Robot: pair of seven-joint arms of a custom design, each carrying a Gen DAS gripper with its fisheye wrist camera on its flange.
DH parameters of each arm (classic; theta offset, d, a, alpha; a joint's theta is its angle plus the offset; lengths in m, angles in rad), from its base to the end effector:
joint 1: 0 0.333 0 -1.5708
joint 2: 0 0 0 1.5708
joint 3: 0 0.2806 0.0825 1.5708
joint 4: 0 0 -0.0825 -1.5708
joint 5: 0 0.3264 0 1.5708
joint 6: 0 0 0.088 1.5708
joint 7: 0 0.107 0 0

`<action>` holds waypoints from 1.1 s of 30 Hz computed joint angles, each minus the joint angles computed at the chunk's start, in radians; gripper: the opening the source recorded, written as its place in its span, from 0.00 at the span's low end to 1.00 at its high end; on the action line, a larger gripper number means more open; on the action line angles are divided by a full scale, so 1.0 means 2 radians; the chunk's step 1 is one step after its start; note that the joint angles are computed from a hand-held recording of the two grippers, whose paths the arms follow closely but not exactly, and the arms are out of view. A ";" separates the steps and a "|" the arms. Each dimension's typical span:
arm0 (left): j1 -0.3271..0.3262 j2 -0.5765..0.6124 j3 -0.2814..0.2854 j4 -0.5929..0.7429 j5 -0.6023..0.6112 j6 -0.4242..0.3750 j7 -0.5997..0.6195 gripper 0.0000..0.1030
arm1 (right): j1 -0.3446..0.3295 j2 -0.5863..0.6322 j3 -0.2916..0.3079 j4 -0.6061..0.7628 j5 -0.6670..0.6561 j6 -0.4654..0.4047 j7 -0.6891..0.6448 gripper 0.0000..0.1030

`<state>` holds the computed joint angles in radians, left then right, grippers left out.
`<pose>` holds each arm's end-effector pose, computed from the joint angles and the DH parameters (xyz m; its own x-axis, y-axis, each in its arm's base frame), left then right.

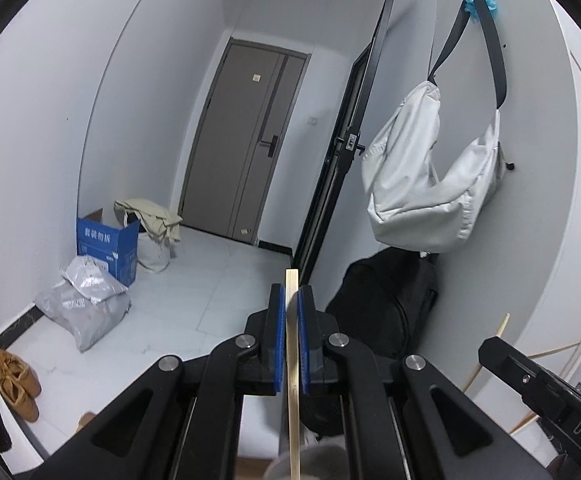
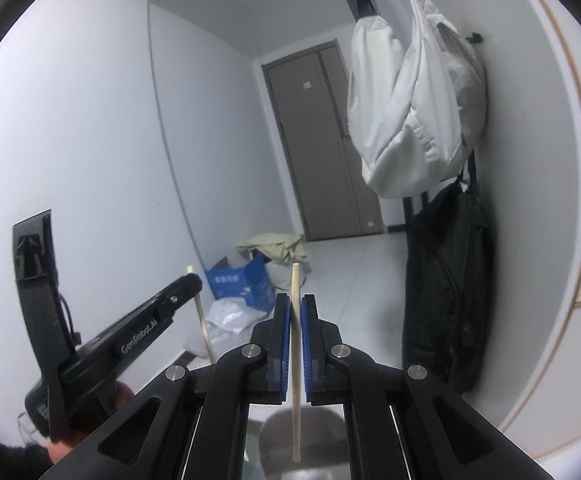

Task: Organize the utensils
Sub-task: 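Carry both held chopsticks upright over the white utensil holder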

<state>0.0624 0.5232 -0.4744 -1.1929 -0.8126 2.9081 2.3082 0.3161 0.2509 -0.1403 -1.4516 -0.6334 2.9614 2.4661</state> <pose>0.6589 -0.1280 0.6077 -0.4631 -0.8249 0.3241 -0.3454 -0.1687 -0.9231 0.5913 0.1598 0.6611 0.0050 -0.9807 -0.1952 -0.2725 0.1865 -0.9439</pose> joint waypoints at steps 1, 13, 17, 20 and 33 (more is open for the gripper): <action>-0.004 0.005 0.002 0.005 0.004 0.003 -0.001 0.02 | -0.005 0.011 0.002 0.010 0.008 0.005 -0.005 0.05; -0.024 0.078 0.000 0.076 0.090 -0.006 -0.058 0.02 | -0.003 0.076 -0.011 0.055 0.072 0.001 -0.076 0.05; 0.009 0.058 -0.039 0.034 0.061 -0.005 -0.007 0.02 | -0.019 0.084 0.019 0.054 0.118 -0.013 -0.146 0.05; 0.033 0.035 -0.056 0.008 0.024 -0.024 0.038 0.02 | -0.019 0.082 0.028 0.042 0.140 -0.017 -0.182 0.05; 0.019 0.002 0.030 0.018 0.005 -0.208 0.045 0.03 | -0.022 0.103 0.051 0.056 0.224 -0.051 -0.270 0.06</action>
